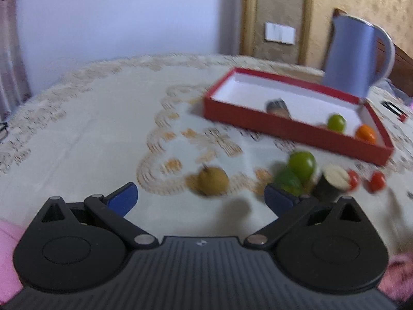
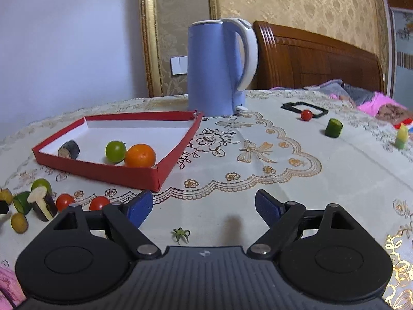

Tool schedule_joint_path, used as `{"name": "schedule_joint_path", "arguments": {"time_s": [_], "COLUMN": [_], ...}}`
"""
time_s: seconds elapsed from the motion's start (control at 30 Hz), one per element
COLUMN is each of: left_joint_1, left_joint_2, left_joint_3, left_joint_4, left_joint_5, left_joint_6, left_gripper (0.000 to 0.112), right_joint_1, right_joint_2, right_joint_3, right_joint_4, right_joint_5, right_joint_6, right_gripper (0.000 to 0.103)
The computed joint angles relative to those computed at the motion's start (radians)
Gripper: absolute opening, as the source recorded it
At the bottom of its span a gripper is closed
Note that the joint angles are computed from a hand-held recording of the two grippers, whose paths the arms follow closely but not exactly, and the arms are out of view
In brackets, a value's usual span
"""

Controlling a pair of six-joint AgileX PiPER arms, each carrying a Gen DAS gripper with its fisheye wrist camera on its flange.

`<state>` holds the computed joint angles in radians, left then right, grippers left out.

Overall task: Organize fruits
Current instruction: 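Move the left gripper toward the brown longan, then close the left gripper on the longan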

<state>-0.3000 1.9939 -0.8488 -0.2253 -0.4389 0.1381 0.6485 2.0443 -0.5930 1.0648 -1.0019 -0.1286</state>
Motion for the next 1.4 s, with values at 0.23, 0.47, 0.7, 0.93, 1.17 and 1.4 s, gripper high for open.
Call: {"name": "schedule_joint_path", "arguments": {"time_s": [0.23,0.47,0.7,0.93,1.17,1.4], "left_joint_1": [-0.023,-0.009,0.001,0.012,0.012,0.019], "left_joint_2": [0.073,0.082,0.083,0.079,0.075,0.057], "left_joint_3": [-0.125,-0.125,-0.123,-0.107,-0.096,-0.09], "left_joint_4": [-0.241,-0.134,0.034,0.194,0.276,0.298], "left_joint_5": [0.081,0.079,0.068,0.042,0.028,0.028], "left_joint_6": [0.248,0.145,0.026,-0.079,-0.125,-0.176], "left_gripper": [0.101,0.094,0.075,0.051,0.035,0.026], "right_joint_1": [-0.01,-0.076,-0.086,-0.09,-0.095,-0.107], "right_joint_2": [-0.002,-0.016,-0.014,-0.02,-0.024,-0.033], "right_joint_3": [-0.013,-0.11,-0.131,-0.127,-0.113,-0.077], "right_joint_4": [0.004,0.104,0.143,0.134,0.099,0.009], "right_joint_5": [0.031,0.24,0.281,0.289,0.287,0.278], "right_joint_6": [-0.021,-0.246,-0.311,-0.308,-0.271,-0.182], "right_gripper": [0.087,0.093,0.103,0.103,0.103,0.103]}}
